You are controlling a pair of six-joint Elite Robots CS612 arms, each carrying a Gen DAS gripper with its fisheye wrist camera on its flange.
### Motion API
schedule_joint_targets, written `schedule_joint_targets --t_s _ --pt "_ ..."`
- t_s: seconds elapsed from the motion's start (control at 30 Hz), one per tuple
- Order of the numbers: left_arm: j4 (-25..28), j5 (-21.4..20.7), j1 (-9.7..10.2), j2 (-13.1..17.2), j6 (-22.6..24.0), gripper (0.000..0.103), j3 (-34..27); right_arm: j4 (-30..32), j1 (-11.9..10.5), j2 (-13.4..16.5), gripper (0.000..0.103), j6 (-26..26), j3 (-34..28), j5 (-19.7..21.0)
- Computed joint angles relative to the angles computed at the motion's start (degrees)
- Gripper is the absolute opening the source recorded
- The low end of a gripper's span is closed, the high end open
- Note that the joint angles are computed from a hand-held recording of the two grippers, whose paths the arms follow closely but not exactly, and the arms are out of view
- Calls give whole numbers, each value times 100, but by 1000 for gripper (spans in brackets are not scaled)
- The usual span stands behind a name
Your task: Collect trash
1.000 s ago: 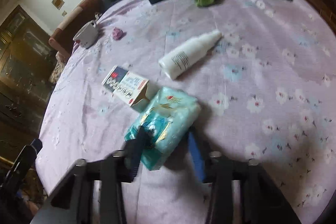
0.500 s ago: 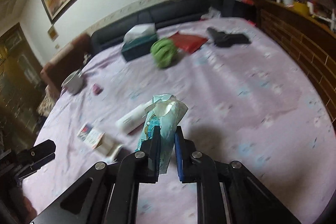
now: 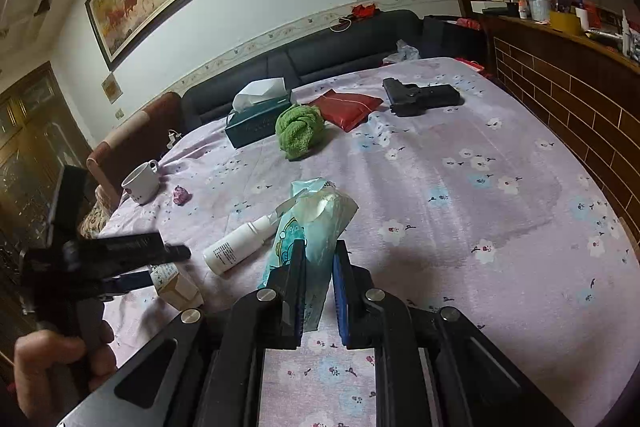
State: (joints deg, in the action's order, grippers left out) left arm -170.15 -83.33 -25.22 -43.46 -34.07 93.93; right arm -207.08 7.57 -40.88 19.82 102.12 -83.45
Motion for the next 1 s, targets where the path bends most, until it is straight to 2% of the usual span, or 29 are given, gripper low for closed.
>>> schedule_joint_targets --t_s 0.03,0.1,0.17,0.2,0.27,0.37,0.53,0.6,0.77,1.0 --pt "-35 23 7 -26 174 47 55 0 3 -1 13 -6 3 7" --pt "-33 49 29 -75 533 47 161 -3 10 -6 13 -40 11 25" --pt "-173 -86 71 -46 629 47 219 -6 41 -5 13 -128 2 27" --pt "-464 6 52 -28 670 46 297 0 58 -1 13 -177 -6 23" --pt "-735 155 12 -13 638 32 381 55 107 9 13 -330 -33 -5" --pt "-1344 129 -11 36 472 32 504 114 184 25 13 -564 -58 -189" --pt "-2199 340 -182 71 853 32 653 42 281 58 13 -798 -82 -618" --pt "-2456 646 -293 72 1137 32 715 93 297 70 13 -830 -104 -684" --pt "-2699 972 -412 103 1504 32 727 180 289 77 13 -847 -127 -695" --pt "-2800 1063 -454 90 1667 32 776 248 307 77 13 -902 -141 -729"
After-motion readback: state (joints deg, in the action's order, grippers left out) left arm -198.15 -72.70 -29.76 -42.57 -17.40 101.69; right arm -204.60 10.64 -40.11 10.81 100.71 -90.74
